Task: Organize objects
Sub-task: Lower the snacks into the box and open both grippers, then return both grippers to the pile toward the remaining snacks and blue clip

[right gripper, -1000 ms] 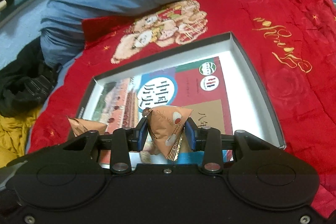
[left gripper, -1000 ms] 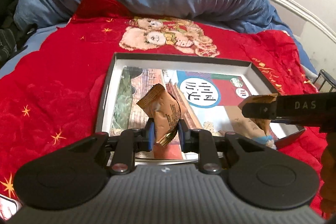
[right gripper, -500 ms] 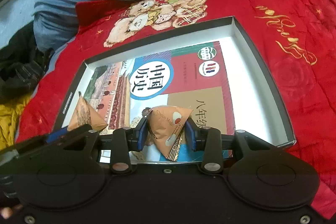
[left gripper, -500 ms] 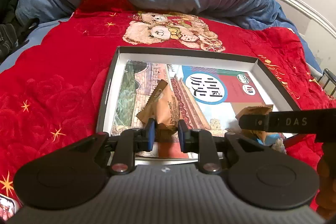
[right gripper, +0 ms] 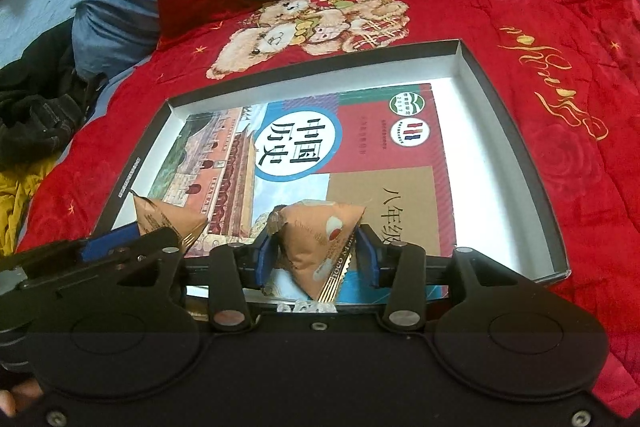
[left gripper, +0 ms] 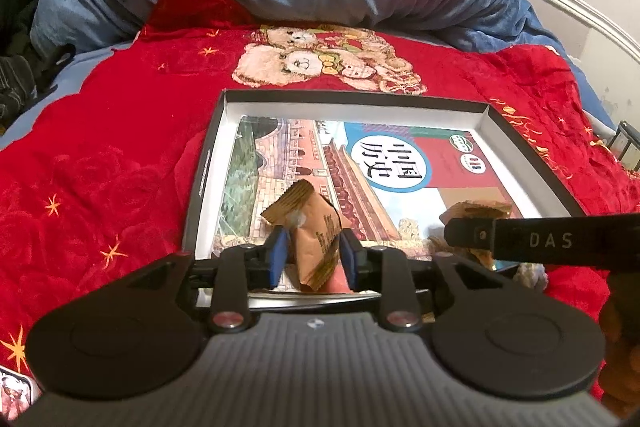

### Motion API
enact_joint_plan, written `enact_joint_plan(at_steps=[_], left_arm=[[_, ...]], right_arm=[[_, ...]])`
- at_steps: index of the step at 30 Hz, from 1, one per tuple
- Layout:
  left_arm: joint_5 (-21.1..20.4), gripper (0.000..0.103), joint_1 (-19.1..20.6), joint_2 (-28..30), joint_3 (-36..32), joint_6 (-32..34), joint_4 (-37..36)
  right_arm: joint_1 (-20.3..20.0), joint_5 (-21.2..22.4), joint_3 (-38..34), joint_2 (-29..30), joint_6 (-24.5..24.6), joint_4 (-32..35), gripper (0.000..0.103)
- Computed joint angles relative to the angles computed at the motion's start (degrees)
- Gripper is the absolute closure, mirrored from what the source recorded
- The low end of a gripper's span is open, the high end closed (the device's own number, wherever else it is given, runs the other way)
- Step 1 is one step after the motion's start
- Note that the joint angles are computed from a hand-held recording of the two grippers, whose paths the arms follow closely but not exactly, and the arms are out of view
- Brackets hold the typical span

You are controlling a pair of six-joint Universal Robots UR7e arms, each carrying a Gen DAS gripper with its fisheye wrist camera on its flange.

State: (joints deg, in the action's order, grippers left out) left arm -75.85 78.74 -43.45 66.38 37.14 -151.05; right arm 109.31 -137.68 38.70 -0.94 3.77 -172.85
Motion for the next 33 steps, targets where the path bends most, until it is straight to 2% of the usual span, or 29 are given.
enact_joint_plan(at_steps=[2, 4, 8, 12, 16, 23, 29, 33], left_arm=[[-0.63, 0.043, 0.05, -0.28, 0.12, 0.05, -0.12], [-1.42, 0.041, 0.15, -0.62, 0.45, 0.06, -0.65], [-2.55, 0.037, 0.38, -2.02, 1.94, -0.05, -1.75], [-3.63, 0.033, 0.28, -4.01, 4.62, 1.49, -4.26], [-4.00, 0.027, -0.45, -6.07, 9.08, 2.27, -11.01], [-2.70, 0.021, -2.88, -11.78, 23.00, 2.97, -26.47], [-1.30, 0.021, -3.79, -19.12, 36.02, 4.51, -32.86], [2.13, 0.021, -3.91, -22.80, 41.66, 5.02, -35.86]], right_arm=[[0.01, 1.26, 1.52, -0.69, -0.09, -2.26, 0.057], [0.20, 2.19, 3.20, -1.39, -0.56, -5.63, 0.056], [1.30, 2.00, 5.16, -1.82, -6.51, -13.81, 0.045], [2.13, 2.15, 8.99, -3.71, -7.06, -18.72, 0.044], [2.91, 1.26, 13.77, -5.98, -6.84, -21.53, 0.043], [4.24, 0.10, 22.83, -9.38, -8.08, -27.33, 0.042], [4.68, 0.88, 28.64, -12.02, -6.16, -28.19, 0.042], [4.78, 2.53, 31.38, -13.08, -5.37, -27.29, 0.040]])
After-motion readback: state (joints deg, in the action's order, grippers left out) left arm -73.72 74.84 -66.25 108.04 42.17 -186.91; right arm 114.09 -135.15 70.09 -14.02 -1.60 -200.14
